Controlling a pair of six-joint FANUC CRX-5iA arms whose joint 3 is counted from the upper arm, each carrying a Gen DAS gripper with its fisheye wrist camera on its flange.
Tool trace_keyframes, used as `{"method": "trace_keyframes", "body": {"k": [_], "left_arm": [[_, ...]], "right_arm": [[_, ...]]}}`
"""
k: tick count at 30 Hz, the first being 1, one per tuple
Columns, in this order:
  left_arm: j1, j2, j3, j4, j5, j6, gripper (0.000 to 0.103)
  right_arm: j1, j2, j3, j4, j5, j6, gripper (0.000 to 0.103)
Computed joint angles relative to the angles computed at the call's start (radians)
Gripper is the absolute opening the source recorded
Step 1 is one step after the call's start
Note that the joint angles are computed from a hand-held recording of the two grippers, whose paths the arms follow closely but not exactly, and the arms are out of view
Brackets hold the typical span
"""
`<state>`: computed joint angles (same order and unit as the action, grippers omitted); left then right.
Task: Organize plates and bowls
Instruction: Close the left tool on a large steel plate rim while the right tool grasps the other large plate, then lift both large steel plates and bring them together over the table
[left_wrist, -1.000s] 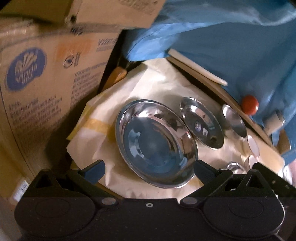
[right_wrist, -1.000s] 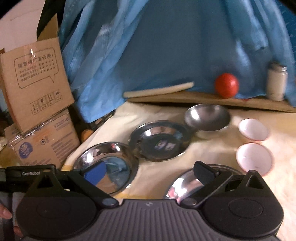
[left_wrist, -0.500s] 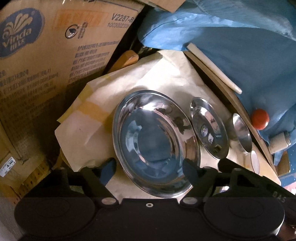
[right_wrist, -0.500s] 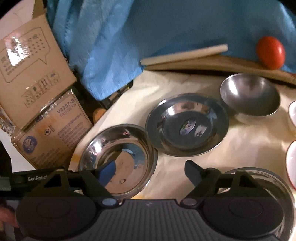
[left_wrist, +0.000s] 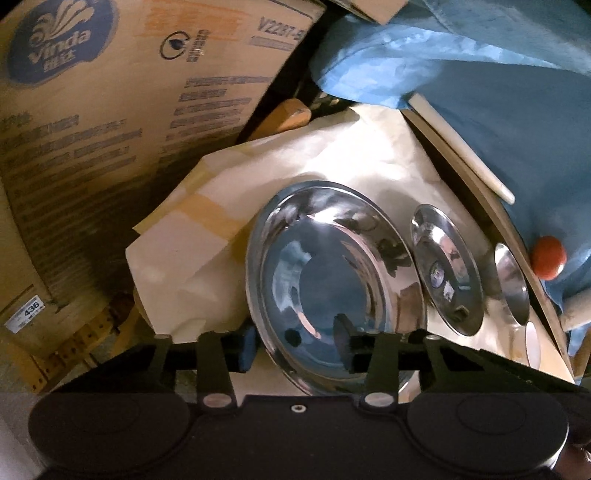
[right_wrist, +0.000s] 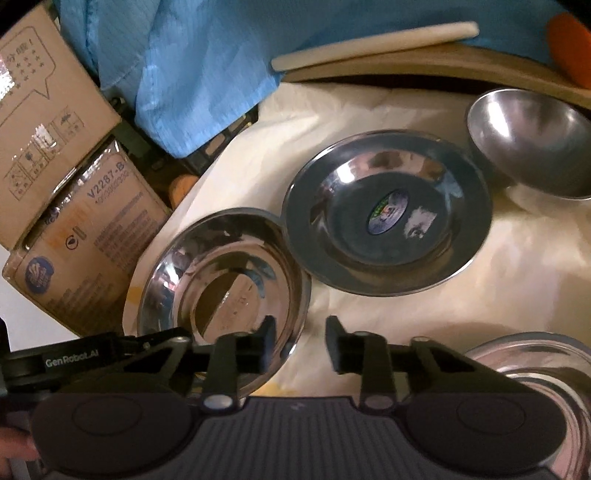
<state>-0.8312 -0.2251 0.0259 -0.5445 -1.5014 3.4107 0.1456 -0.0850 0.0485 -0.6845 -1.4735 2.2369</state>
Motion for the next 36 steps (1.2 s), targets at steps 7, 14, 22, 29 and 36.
{"method": "trace_keyframes", "body": {"k": [7,14,22,29,36], "left_arm": [[-0.030,0.009,0.006,-0.033,-0.042,0.061,0.018],[-0.062,0.021,0.022,-0.060,-0.077,0.046,0.013],[-0.117,0.049,0.071,-0.079,-0.143,-0.037,0.014],[-0.204,0.081,0.123,-0.146,-0.211,-0.097,0.014],[-0.257,0.084,0.146,-0.200,-0.205,-0.147,0.015]], "right_arm": [[0.029,-0.014,-0.021,0.023,0.027,0.012,0.017],[0.027,-0.033,-0.037,0.029,0.028,0.034,0.017],[0.001,-0.077,-0.070,0.021,0.014,0.064,0.017],[-0.043,-0.146,-0.117,-0.008,0.018,0.096,0.017],[-0.132,-0.228,-0.153,-0.052,0.022,0.137,0.018]]}}
